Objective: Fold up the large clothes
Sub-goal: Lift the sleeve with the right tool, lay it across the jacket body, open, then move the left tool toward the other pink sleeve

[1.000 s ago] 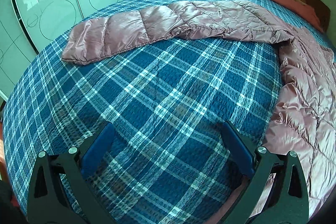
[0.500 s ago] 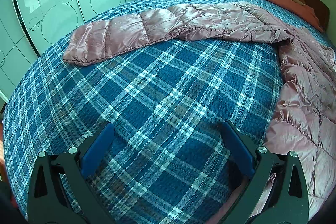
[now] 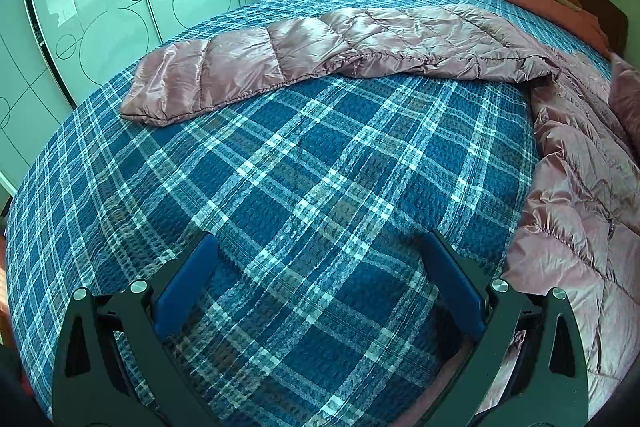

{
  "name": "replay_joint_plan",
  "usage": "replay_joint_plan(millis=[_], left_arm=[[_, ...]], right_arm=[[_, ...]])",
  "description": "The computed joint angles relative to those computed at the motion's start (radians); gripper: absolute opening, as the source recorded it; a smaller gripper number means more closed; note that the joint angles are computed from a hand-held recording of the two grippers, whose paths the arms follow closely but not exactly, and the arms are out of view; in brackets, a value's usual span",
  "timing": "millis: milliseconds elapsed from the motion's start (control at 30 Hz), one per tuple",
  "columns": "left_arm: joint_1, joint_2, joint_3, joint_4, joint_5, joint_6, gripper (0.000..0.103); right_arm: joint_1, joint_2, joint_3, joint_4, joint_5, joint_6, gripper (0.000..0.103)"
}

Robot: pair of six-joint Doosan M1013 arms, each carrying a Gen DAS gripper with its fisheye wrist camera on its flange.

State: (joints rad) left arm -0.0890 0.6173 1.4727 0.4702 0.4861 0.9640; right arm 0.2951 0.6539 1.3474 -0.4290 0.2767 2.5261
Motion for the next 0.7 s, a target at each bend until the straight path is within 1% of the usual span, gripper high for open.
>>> replay_joint_plan(millis=[33,100,167,200,267,333,367,467,533,600,633,700], left_arm=[[0.0,0.001,-0.002,0.0,0.001,0.0,0.101],[-0.001,-0.002,0.004,0.008,-0.002,-0.006,0.101],[-0.001,-0.003,0.007,0.012,-0.002,-0.01,0.101],[-0.001,-0.003,0.006,0.011,-0.002,-0.009,0.101],[-0.001,0.0,0.003,0.01,-0.001,-0.008,0.101],[-0.002,-0.002,0.005,0.01,-0.004,-0.01,0.101],[-0.002,0.0,0.003,0.013,-0.003,-0.011,0.101],[-0.001,0.0,0.004,0.015,-0.003,-0.012,0.101],[-0.002,-0.001,0.005,0.012,-0.005,-0.011,0.101],[-0.002,-0.001,0.004,0.016,-0.003,-0.014,0.101],[-0.002,0.0,0.005,0.017,-0.004,-0.015,0.101],[-0.004,-0.001,0.007,0.021,-0.004,-0.019,0.101]], right_arm=[[-0.011,-0.008,0.014,-0.097,0.009,0.096,0.041],[-0.029,-0.026,0.04,-0.287,0.07,0.299,0.041],[-0.054,-0.034,0.064,-0.356,0.129,0.405,0.041],[-0.064,-0.034,0.067,-0.348,0.153,0.411,0.041],[-0.081,-0.032,0.079,-0.331,0.17,0.419,0.041],[-0.09,-0.026,0.084,-0.34,0.204,0.436,0.041],[-0.093,-0.022,0.084,-0.327,0.218,0.425,0.041],[-0.097,0.01,0.064,-0.227,0.244,0.315,0.041],[-0.089,0.017,0.058,-0.275,0.27,0.32,0.041],[-0.083,0.024,0.033,-0.258,0.31,0.286,0.041],[-0.082,0.023,0.026,-0.251,0.311,0.275,0.041],[-0.076,0.022,0.017,-0.303,0.311,0.315,0.041]])
